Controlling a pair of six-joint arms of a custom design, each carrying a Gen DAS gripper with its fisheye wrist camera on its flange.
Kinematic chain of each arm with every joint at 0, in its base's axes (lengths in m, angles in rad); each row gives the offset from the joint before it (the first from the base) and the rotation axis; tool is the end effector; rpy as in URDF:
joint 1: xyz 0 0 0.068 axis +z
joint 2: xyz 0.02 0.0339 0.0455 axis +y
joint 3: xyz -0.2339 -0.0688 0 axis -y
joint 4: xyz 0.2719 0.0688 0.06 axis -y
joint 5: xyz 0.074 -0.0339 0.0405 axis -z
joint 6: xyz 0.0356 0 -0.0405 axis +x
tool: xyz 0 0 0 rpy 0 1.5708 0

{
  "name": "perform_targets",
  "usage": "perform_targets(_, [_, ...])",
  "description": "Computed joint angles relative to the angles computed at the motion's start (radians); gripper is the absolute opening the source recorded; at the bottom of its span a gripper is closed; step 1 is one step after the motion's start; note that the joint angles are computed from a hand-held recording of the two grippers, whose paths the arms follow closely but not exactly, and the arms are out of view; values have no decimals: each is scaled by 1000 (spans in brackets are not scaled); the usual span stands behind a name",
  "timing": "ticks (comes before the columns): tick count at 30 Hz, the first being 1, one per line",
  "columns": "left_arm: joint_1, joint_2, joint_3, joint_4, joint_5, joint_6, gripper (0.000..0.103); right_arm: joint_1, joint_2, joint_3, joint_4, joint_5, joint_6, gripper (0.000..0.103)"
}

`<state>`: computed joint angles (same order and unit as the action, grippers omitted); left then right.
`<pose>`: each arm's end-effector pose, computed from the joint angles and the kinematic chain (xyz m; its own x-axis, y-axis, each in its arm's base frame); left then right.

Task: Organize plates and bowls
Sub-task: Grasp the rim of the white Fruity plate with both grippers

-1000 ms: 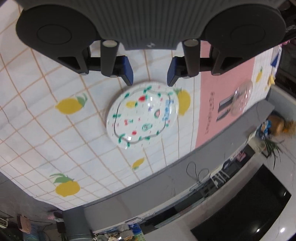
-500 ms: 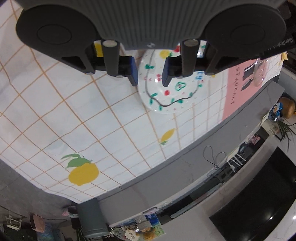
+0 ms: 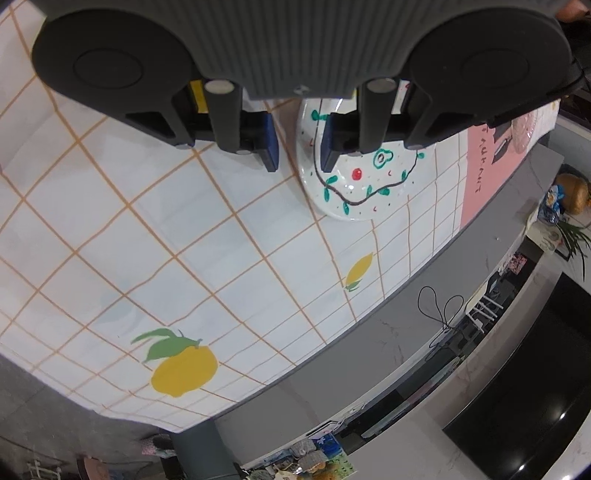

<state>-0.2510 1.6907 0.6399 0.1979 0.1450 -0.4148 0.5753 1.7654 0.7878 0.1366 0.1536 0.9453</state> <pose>0.2961 -0.0812 0.0573 -0.8039 -0.2056 -0.5582 0.0152 0.9310 -0.3647 0.2880 0.1803 0.0697 -0.7326 0.4797 -0.4828 0.2422 0.8467 0.4737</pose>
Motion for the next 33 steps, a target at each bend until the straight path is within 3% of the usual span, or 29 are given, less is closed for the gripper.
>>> perform_targets(7, [1,2,0,1,17,-2,15,2,7,-6,28,-27,34,14])
perform_targets(12, [-21,1,4,-4,-16,-7,14,0,4,-21,42,-24,70,7])
perform_targets(23, [5,-120,-38,-73,-23,-20,12,5,-24,-27,32,-70,117,6])
perform_targets(33, [74,-393,-174,-197,4,-35,12,65,-86,-29,8,-75,116,5])
